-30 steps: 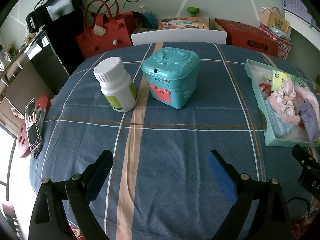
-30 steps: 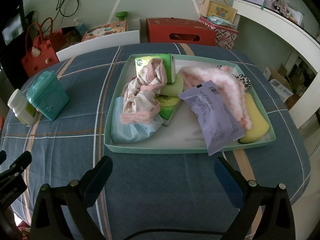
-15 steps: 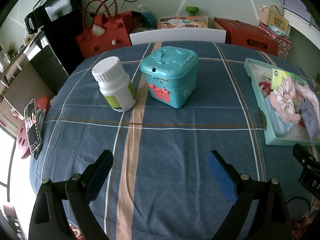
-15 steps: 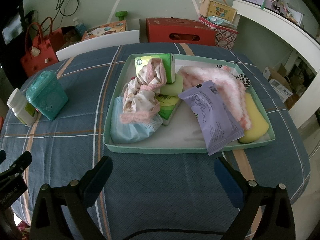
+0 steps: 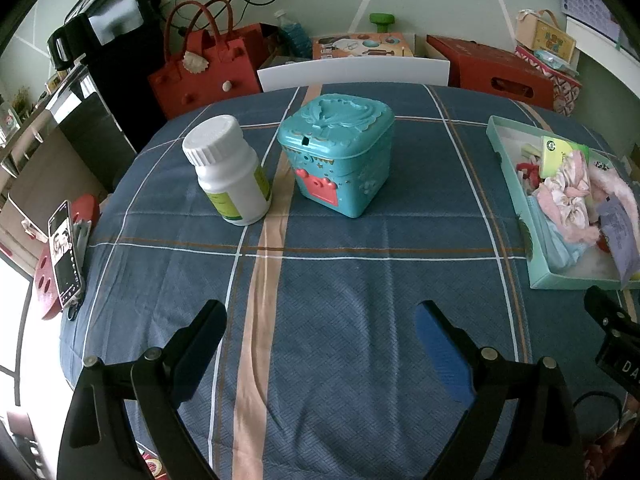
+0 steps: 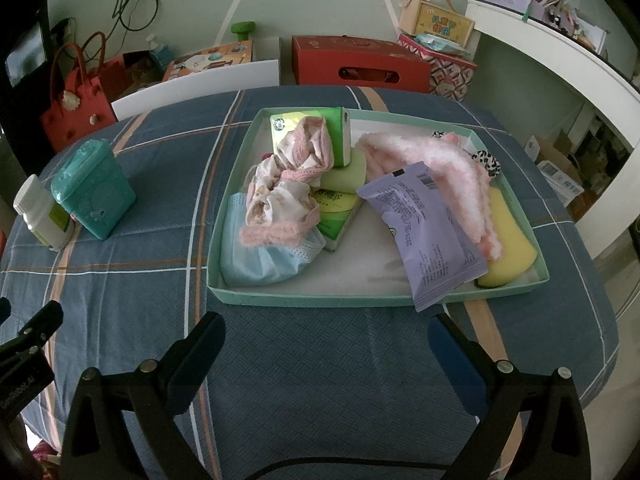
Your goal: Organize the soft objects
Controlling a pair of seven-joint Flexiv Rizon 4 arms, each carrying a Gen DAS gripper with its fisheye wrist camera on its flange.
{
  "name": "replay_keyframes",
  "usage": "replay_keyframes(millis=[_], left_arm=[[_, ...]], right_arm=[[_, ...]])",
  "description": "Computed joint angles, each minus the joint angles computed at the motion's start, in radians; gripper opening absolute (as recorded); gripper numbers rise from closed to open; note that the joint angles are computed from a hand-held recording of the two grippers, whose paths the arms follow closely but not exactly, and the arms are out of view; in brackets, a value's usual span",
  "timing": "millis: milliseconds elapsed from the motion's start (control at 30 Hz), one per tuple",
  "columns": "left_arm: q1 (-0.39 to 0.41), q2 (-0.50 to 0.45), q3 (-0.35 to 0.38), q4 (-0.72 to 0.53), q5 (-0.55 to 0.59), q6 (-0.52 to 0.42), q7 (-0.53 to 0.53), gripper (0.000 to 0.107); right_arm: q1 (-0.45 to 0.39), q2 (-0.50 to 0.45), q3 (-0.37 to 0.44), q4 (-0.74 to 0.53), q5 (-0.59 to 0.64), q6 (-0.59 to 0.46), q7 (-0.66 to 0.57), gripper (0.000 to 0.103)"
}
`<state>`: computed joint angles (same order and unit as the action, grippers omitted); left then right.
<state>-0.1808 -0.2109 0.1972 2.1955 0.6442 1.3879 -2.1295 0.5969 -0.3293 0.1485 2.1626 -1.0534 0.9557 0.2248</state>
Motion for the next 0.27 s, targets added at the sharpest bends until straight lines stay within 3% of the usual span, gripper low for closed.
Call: replay_keyframes(millis=[267], left_arm=[[-0.007,0.009,-0.001,-0.007,0.038,-0.007,-0.033,0.095]], right_arm=[[0.002,-0.001,0.001,-0.003,0.002,-0.002,-0.001,0.103]])
